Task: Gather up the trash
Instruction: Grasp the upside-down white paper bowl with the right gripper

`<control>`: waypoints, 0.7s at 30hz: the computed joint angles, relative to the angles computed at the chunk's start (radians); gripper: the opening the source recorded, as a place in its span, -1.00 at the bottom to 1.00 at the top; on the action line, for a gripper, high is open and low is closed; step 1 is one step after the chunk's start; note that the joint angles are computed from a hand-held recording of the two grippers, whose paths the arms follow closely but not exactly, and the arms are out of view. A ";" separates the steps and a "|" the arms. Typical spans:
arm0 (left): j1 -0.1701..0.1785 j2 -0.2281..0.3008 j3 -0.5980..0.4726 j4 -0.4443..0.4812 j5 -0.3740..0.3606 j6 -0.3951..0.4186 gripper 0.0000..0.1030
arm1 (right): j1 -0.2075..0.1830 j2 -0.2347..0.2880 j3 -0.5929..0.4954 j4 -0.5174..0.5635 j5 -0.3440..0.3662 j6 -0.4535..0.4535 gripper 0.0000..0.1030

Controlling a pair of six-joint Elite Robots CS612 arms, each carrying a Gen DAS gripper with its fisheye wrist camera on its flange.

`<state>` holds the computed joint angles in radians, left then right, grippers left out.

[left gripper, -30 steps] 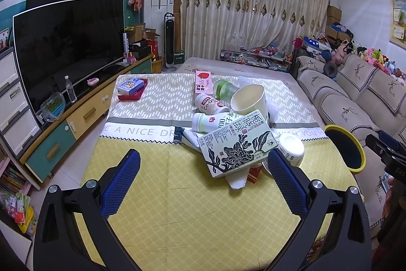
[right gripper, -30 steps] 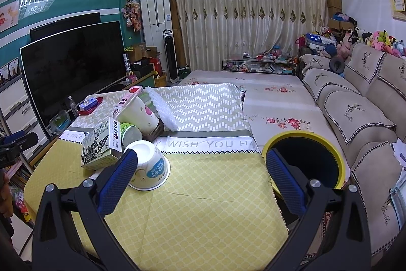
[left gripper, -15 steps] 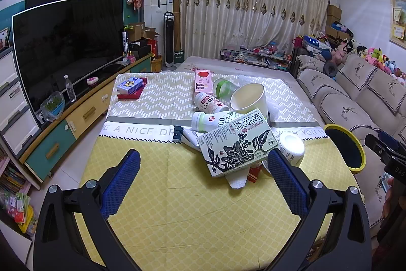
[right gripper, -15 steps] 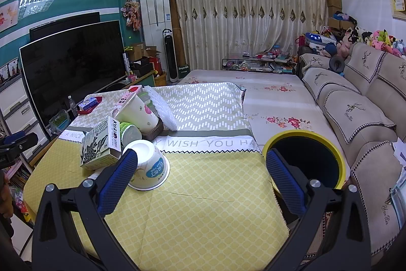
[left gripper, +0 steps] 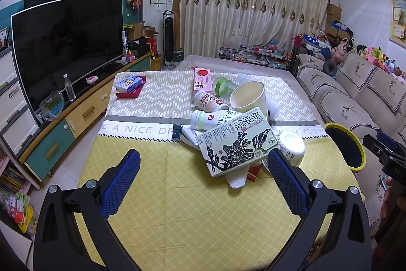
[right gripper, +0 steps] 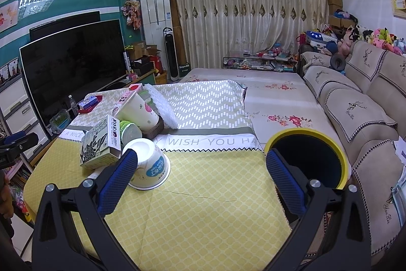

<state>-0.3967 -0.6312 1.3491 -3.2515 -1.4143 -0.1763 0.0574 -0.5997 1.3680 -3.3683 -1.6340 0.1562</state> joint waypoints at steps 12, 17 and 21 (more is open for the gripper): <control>0.008 0.020 -0.023 0.035 -0.023 -0.016 0.92 | 0.015 0.098 -0.146 0.138 0.145 -0.067 0.87; 0.016 0.028 -0.035 0.057 -0.039 -0.027 0.92 | 0.026 0.143 -0.233 0.236 0.167 -0.080 0.87; 0.023 0.035 -0.050 0.080 -0.047 -0.039 0.92 | 0.033 0.174 -0.297 0.301 0.168 -0.073 0.87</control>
<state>-0.3736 -0.5958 1.2987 -3.1719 -1.4617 -0.2156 0.0900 -0.4261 1.0714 -3.0672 -1.4662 0.0828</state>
